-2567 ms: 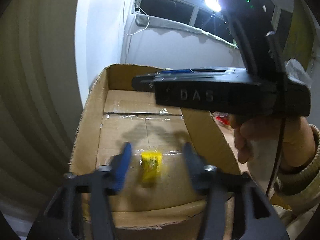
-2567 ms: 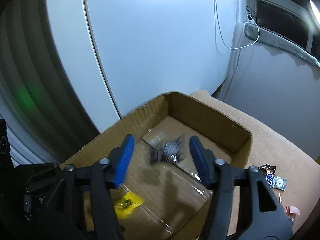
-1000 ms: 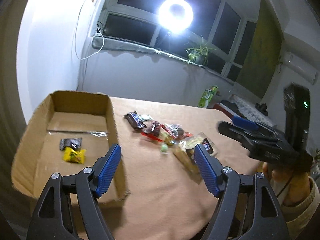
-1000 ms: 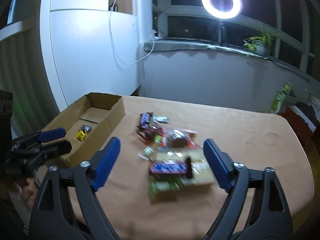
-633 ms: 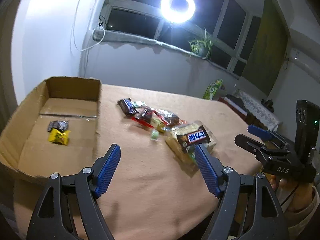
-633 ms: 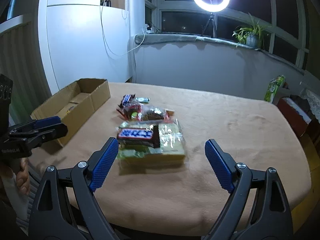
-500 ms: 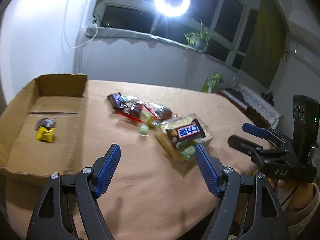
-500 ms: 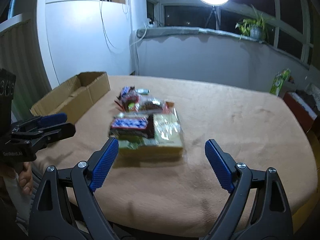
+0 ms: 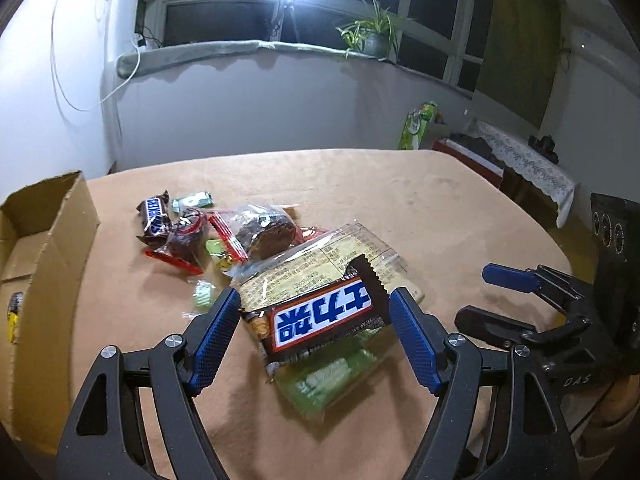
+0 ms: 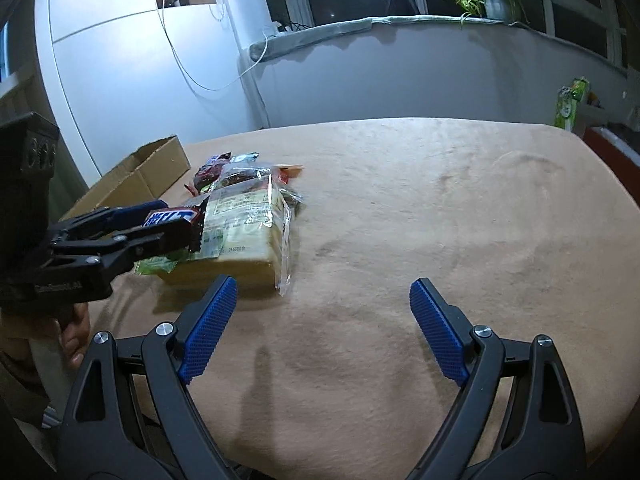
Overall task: Organize snacks
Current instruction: 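Move the left gripper to the Snickers bar on the bread and grasp it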
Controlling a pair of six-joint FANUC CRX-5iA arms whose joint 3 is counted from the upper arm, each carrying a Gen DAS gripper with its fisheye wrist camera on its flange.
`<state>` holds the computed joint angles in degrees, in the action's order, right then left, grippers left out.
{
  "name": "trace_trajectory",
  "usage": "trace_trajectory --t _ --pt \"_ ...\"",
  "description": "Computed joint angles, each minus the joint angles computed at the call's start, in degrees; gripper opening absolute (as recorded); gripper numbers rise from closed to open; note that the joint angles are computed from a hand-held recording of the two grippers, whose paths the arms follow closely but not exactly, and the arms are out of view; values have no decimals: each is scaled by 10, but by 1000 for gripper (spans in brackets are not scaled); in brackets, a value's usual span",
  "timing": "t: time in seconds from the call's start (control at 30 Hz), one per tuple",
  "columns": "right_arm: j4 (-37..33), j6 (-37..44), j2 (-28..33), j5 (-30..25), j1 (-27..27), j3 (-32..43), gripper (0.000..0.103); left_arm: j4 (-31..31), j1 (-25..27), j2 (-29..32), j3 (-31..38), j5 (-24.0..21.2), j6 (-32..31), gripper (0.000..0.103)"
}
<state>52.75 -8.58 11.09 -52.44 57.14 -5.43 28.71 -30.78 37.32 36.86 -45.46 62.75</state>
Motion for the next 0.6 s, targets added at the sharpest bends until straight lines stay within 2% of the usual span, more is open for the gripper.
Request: trace_trajectory --t 0.1,0.3,0.47,0.53,0.6 --pt "10 11 -3 36 -13 -9 91 -25 -3 0 6 -5 11 70" --pt "13 46 7 95 -34 3 91 -53 -7 -3 15 -12 38 64" --pt "-29 104 25 91 -42 42 91 -57 -8 -2 20 -16 39 60" --pt "-54 134 32 92 -47 61 91 -56 -7 -2 20 -17 35 53" --pt "-69 171 43 84 -47 80 91 -38 -3 -2 16 -19 28 52"
